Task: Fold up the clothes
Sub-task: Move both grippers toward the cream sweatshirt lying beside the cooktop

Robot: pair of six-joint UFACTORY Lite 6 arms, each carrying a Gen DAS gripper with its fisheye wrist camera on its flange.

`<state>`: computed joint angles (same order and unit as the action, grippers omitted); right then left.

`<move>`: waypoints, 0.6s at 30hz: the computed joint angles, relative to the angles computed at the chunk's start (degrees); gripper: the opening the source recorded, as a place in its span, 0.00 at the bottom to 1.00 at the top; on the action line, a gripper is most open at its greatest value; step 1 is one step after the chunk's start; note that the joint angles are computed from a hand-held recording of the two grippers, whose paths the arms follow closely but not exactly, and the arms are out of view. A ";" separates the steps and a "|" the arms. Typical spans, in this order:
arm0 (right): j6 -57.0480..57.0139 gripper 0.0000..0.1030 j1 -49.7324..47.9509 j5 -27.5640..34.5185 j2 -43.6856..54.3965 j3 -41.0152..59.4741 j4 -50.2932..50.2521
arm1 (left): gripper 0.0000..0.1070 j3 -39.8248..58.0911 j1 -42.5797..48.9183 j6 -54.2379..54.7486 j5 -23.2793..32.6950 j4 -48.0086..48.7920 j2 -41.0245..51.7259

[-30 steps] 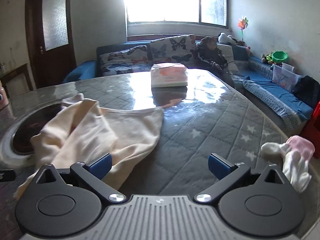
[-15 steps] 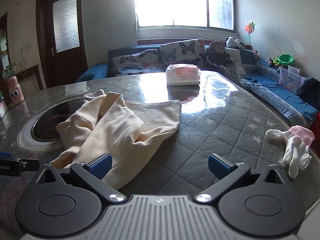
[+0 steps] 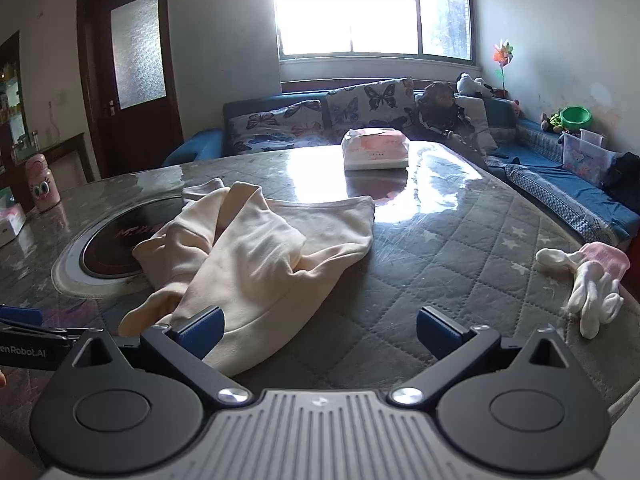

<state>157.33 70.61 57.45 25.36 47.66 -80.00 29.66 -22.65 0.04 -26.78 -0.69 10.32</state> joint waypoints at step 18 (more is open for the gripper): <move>-5.21 1.00 -0.07 -3.40 2.24 4.48 4.24 | 0.96 -0.93 -4.79 10.13 0.98 -12.62 -1.57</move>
